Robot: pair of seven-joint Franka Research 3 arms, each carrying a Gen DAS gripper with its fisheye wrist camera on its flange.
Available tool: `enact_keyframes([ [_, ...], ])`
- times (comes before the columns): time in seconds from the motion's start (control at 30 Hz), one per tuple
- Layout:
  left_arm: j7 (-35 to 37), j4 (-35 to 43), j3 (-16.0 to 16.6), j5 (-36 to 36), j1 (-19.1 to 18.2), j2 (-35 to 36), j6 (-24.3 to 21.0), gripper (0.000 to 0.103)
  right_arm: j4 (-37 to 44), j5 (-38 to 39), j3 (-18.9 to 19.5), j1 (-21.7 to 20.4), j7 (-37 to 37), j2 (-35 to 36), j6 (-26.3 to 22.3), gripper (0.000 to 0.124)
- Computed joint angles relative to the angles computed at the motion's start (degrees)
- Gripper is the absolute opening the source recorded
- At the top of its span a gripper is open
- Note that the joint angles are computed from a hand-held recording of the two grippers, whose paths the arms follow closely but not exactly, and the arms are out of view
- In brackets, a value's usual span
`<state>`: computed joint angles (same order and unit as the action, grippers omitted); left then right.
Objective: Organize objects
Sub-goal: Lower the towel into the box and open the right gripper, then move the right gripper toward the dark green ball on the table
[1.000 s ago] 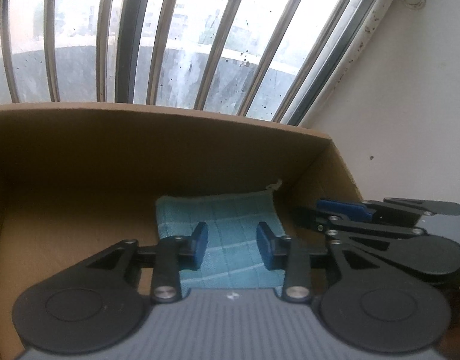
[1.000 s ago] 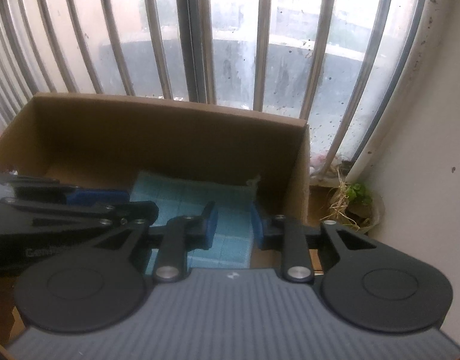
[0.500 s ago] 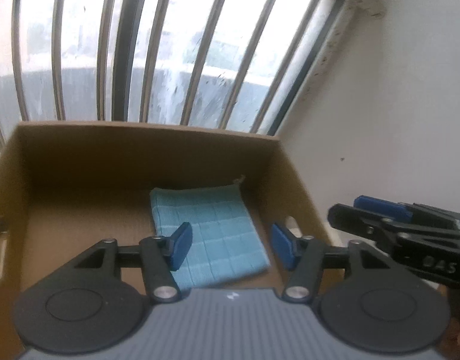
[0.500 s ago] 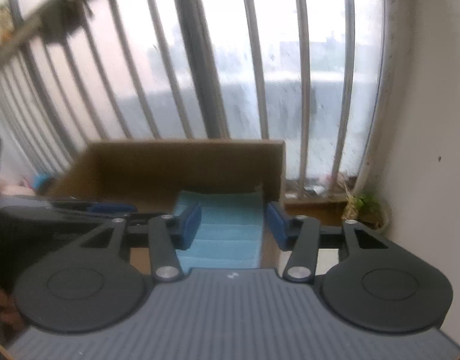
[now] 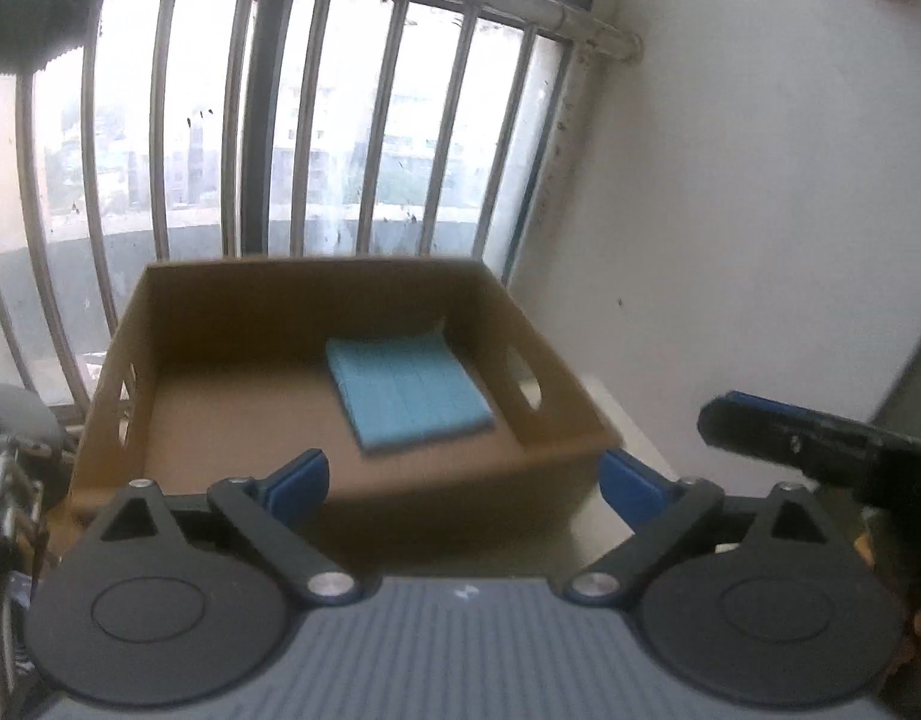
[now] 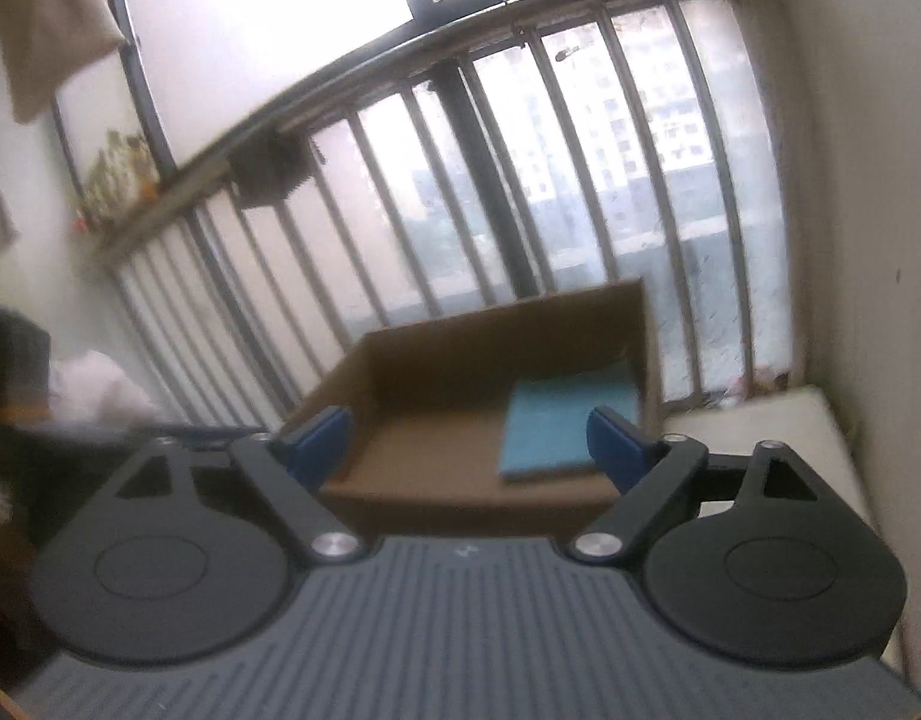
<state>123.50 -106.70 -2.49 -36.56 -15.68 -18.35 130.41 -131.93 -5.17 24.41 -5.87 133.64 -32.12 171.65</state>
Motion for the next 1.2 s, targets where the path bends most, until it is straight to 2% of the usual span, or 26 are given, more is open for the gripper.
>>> enact_keyframes([
  [0.1,2.60,-5.66,1.37,-0.73,-0.20,-4.72,-0.30,0.099,-4.73,2.17,0.94,1.73,2.52,-3.55,2.06,0.089],
  [0.2,6.11,-12.77,2.96,-1.60,-1.32,-9.66,1.33,0.102,-8.16,4.36,2.80,2.79,4.31,-5.44,3.61,0.092],
  [0.33,7.89,-19.01,4.40,-1.18,-2.65,-13.43,1.12,0.102,-10.87,7.46,3.21,6.40,5.48,-4.76,4.07,0.093],
  [0.47,8.77,-24.00,3.49,1.08,-3.44,-15.36,6.24,0.102,-11.14,9.21,2.54,9.42,5.63,-1.39,4.21,0.093],
  [0.63,9.21,-26.48,3.14,5.13,-4.99,-14.55,10.12,0.102,-8.43,10.68,-1.51,14.90,2.97,5.42,4.39,0.093],
  [0.8,8.02,-27.65,3.81,7.02,-6.15,-13.90,10.99,0.102,-4.03,9.90,-2.27,15.42,2.87,12.08,3.93,0.093],
  [0.9,8.18,-27.31,4.60,6.18,-6.89,-11.97,10.81,0.102,-2.06,8.91,-3.34,16.09,3.28,15.05,3.18,0.092],
  [1.1,10.80,-27.29,4.96,2.99,-7.36,-9.97,11.56,0.102,0.52,11.35,-9.38,22.36,-0.25,19.40,2.58,0.091],
  [1.2,11.46,-27.00,4.66,1.84,-7.05,-8.74,11.61,0.102,1.10,13.66,-11.71,24.76,-2.85,20.47,2.66,0.087],
])
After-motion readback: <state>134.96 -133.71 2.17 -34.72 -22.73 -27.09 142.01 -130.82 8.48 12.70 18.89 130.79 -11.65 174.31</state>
